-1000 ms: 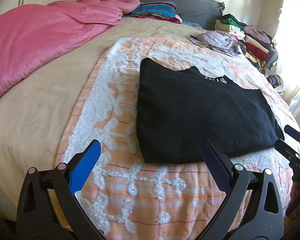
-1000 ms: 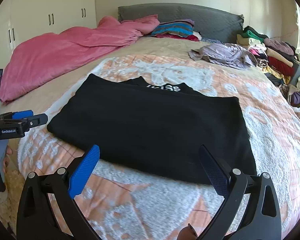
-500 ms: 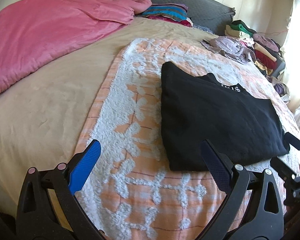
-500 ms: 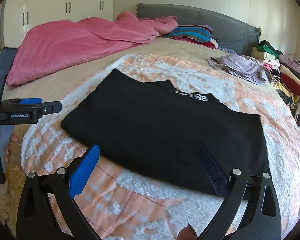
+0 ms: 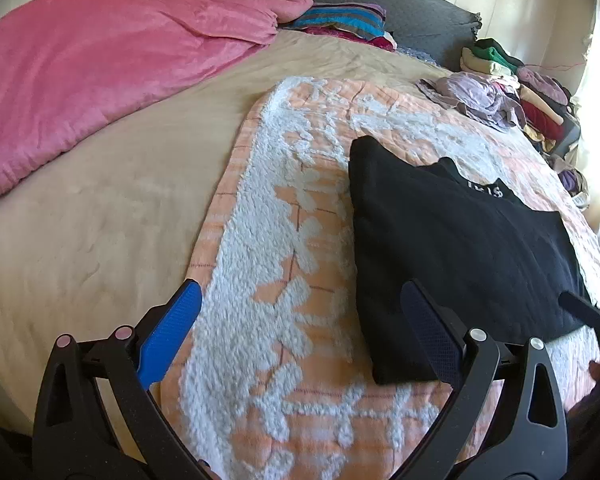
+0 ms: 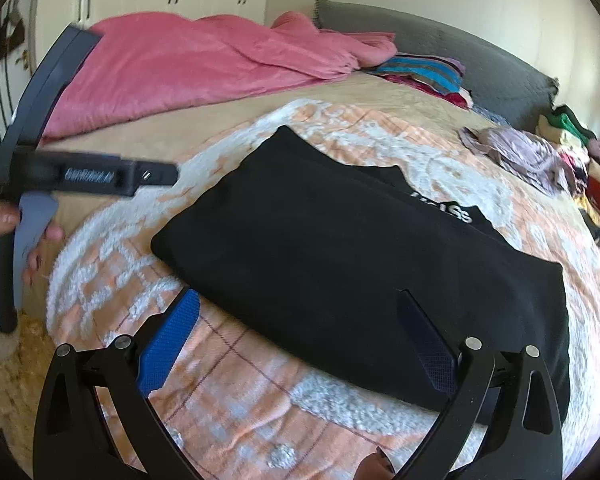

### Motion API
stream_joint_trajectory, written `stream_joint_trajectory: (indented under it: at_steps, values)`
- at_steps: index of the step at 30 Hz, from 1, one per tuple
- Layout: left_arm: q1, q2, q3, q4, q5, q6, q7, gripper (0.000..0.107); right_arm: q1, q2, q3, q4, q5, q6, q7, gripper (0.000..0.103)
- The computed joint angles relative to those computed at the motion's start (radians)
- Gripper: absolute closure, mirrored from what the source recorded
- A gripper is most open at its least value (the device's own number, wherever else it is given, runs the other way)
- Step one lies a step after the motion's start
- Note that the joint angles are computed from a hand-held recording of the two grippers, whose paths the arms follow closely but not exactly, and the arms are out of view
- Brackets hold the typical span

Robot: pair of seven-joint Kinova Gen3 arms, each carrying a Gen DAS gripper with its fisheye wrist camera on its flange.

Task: Fold small clothes
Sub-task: 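Move both open grippers to the side edge of the folded sweatshirt, then close the left gripper on the sweatshirt edge and lift it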

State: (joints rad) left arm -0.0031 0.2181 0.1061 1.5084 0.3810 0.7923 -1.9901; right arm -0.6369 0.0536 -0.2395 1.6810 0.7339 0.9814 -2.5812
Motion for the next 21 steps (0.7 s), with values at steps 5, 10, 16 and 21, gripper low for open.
stream_joint_trajectory:
  at_steps: [5,10,16,21]
  values:
    - [0.016,0.035,0.002,-0.046,-0.03,0.007,0.014,0.014,-0.019,0.047,0.003,-0.015,0.007,-0.005,0.041,0.005]
    - [0.044,0.085,0.003,-0.107,-0.084,0.026,0.053,0.014,-0.043,0.101,0.029,-0.041,0.012,-0.01,0.083,0.005]
    - [0.056,0.127,0.015,-0.16,-0.114,0.047,0.063,0.014,-0.09,0.187,0.08,-0.091,0.051,0.029,0.091,0.005]
    - [0.075,0.158,0.014,-0.194,-0.143,0.064,0.084,0.014,-0.11,0.232,0.117,-0.131,0.084,0.046,0.107,0.005]
